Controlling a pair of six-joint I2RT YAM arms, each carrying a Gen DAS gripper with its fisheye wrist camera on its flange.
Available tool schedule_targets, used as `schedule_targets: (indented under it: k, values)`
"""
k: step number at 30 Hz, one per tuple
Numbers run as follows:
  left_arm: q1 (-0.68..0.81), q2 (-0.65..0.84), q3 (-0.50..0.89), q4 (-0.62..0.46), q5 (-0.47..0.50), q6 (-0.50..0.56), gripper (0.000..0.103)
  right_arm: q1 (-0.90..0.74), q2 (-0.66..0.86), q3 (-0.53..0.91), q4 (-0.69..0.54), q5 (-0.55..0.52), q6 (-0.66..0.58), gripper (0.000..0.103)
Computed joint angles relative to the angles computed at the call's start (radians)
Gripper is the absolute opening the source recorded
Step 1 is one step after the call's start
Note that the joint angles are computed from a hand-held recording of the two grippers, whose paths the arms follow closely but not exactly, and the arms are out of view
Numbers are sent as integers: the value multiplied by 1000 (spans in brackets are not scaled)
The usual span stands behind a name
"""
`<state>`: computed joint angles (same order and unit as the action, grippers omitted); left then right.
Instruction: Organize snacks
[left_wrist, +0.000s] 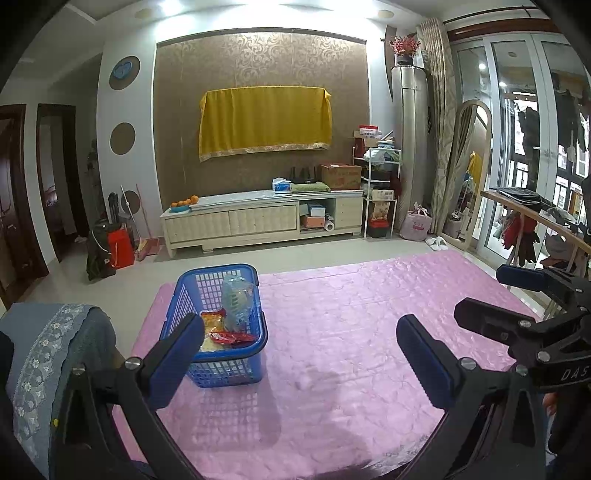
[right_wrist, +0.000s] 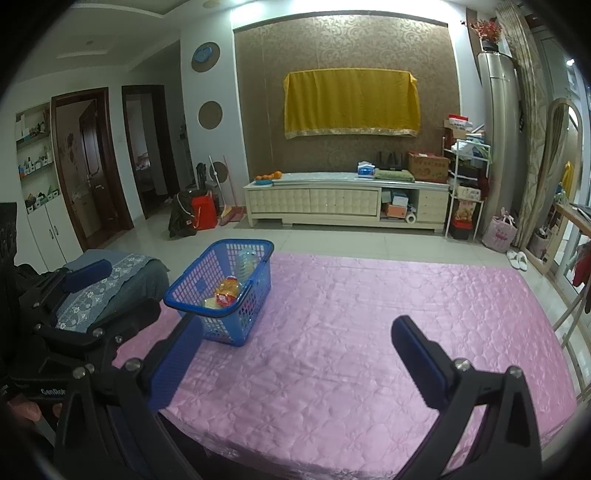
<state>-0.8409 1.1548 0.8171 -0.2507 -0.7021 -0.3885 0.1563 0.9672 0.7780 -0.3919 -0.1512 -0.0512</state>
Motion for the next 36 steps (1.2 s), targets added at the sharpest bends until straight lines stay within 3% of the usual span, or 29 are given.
schedule_targets:
  k: [36]
  values:
    - [-32, 6, 37, -59, -12, -38, 103, 45, -21, -10, -13, 56, 35, 103]
